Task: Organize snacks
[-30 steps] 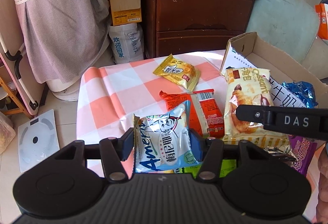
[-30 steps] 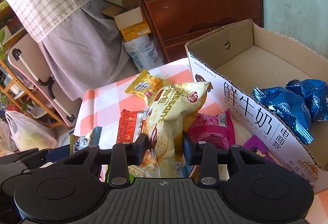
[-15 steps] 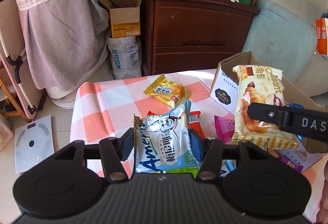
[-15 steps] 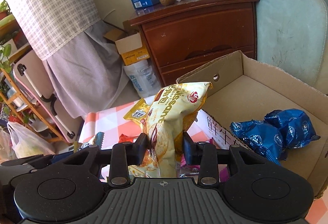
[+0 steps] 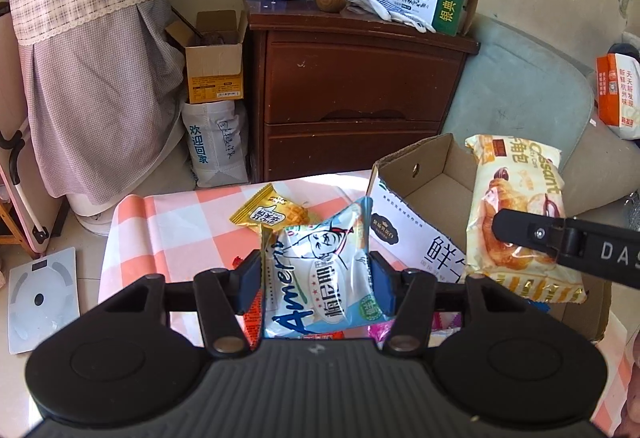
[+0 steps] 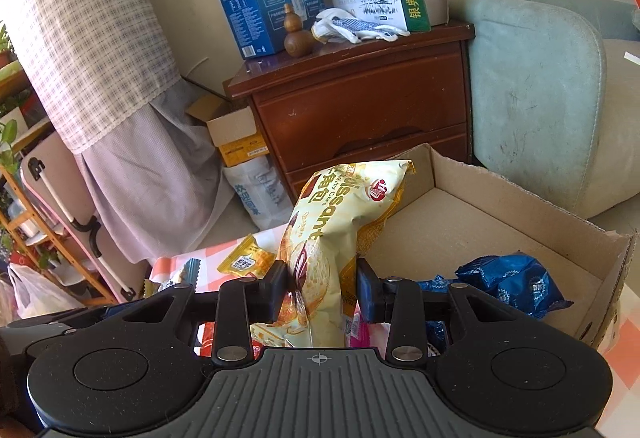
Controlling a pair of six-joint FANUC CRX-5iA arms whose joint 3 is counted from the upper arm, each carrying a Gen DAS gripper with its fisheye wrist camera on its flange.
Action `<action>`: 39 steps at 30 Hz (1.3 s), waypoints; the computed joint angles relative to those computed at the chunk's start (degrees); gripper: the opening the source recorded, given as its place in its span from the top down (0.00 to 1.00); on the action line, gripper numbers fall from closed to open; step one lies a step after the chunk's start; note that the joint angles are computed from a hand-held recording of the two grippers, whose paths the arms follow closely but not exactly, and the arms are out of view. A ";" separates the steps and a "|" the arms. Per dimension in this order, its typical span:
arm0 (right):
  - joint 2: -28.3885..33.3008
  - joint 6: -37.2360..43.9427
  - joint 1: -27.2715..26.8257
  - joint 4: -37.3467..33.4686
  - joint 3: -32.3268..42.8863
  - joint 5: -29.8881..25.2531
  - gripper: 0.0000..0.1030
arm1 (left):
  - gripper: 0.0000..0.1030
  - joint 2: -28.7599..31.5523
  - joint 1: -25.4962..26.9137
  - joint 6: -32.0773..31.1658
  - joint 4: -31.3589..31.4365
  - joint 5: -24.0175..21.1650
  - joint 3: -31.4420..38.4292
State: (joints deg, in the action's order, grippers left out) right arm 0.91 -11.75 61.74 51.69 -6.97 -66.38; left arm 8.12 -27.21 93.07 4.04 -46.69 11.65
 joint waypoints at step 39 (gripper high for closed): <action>-7.24 -9.53 0.26 -3.23 -6.00 -17.20 0.63 | 0.18 15.25 -8.38 -6.34 6.45 2.39 15.47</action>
